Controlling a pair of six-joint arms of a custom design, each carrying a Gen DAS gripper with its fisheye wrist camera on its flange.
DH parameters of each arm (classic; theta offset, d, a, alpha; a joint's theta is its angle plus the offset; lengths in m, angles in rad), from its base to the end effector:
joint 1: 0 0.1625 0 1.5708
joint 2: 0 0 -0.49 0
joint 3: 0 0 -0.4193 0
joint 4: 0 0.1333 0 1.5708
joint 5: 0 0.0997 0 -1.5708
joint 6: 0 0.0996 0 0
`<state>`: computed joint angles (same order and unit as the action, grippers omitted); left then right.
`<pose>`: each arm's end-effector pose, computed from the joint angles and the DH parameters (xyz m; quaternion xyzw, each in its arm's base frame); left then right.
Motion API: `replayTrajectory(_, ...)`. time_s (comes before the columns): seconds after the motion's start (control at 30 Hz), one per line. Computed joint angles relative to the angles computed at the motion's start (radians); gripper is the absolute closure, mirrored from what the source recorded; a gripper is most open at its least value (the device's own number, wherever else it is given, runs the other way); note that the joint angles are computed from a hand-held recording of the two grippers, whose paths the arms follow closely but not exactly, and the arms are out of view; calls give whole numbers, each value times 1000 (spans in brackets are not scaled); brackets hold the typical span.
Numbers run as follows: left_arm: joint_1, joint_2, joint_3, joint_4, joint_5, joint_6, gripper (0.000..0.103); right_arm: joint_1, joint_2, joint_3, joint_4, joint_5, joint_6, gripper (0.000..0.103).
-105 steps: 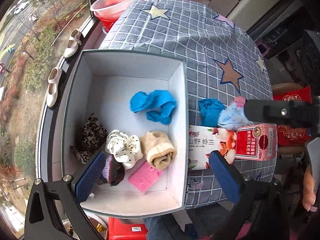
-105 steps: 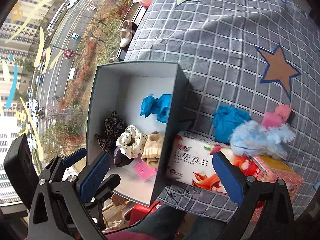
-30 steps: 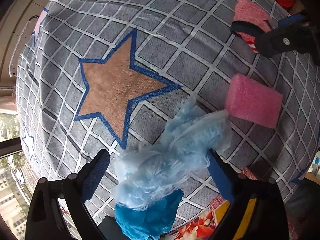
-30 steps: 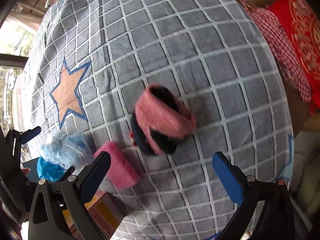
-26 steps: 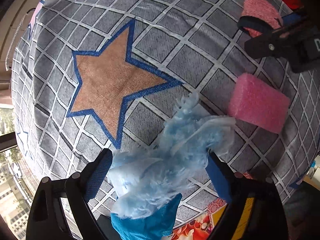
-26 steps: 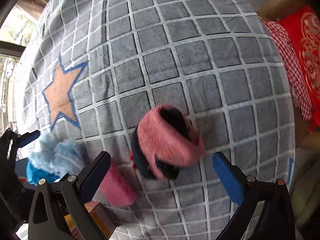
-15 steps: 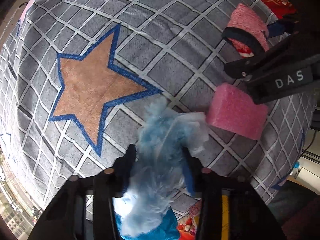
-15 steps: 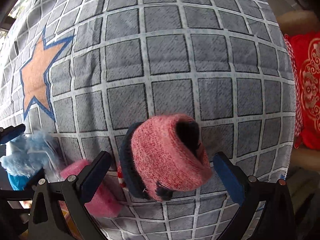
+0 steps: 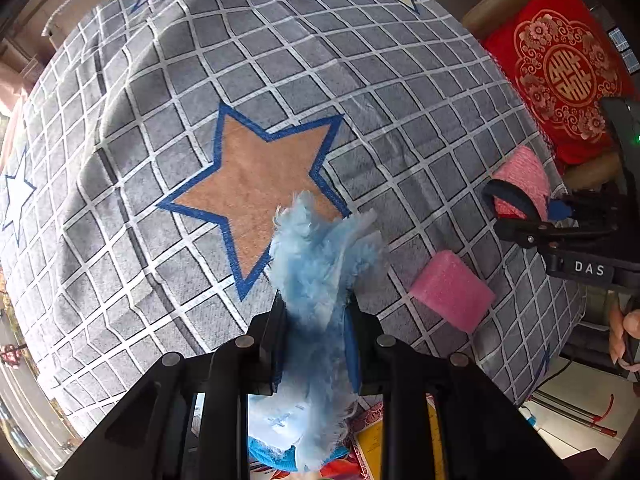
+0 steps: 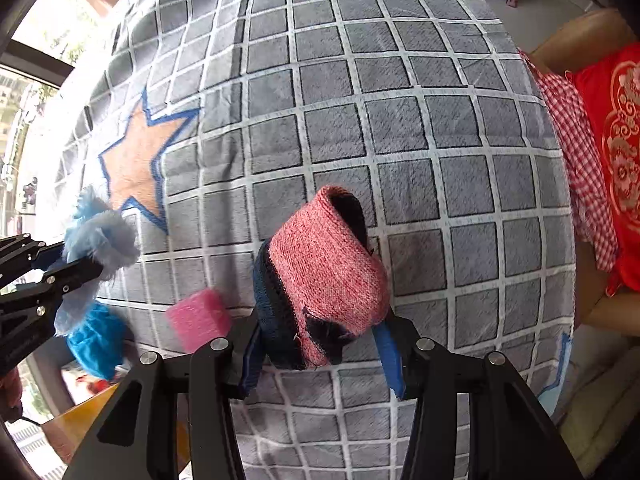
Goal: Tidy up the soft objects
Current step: 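Carry the fluffy toy and pink-and-navy sock toward the white box with both tools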
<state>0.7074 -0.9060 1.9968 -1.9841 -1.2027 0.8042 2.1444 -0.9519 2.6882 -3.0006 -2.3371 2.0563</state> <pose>-0.2818 -0.4634 0.0413 0.7275 0.5781 0.3214 0.1822 0.2106 -0.2075 0.0495 -0.5769 -0.7146 0.3216 0.2305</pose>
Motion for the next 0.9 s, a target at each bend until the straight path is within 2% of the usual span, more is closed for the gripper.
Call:
replayTrajectory(0.1, 5, -39, 1, 5, -12, -16, 76, 56, -35, -23, 77, -6, 63, 53)
replayTrajectory(0.2, 15, -77, 10, 8, -12, -20, 76, 136, -111, -52, 225, -2, 151, 53)
replayTrajectory(0.27, 21, -99, 27, -1, -15, -21, 76, 165, -135, -73, 283, -6, 176, 53)
replayTrajectory(0.47, 32, -142, 27, 8, -23, -30, 76, 175, -139, -146, 372, -24, 179, 53)
replayTrajectory(0.7, 63, -195, -5, 60, -22, -28, 76, 230, -108, -261, 522, -22, 236, 53)
replayTrajectory(0.9, 88, -238, -25, 104, -22, -25, 76, 224, -103, -293, 546, -52, 225, 53)
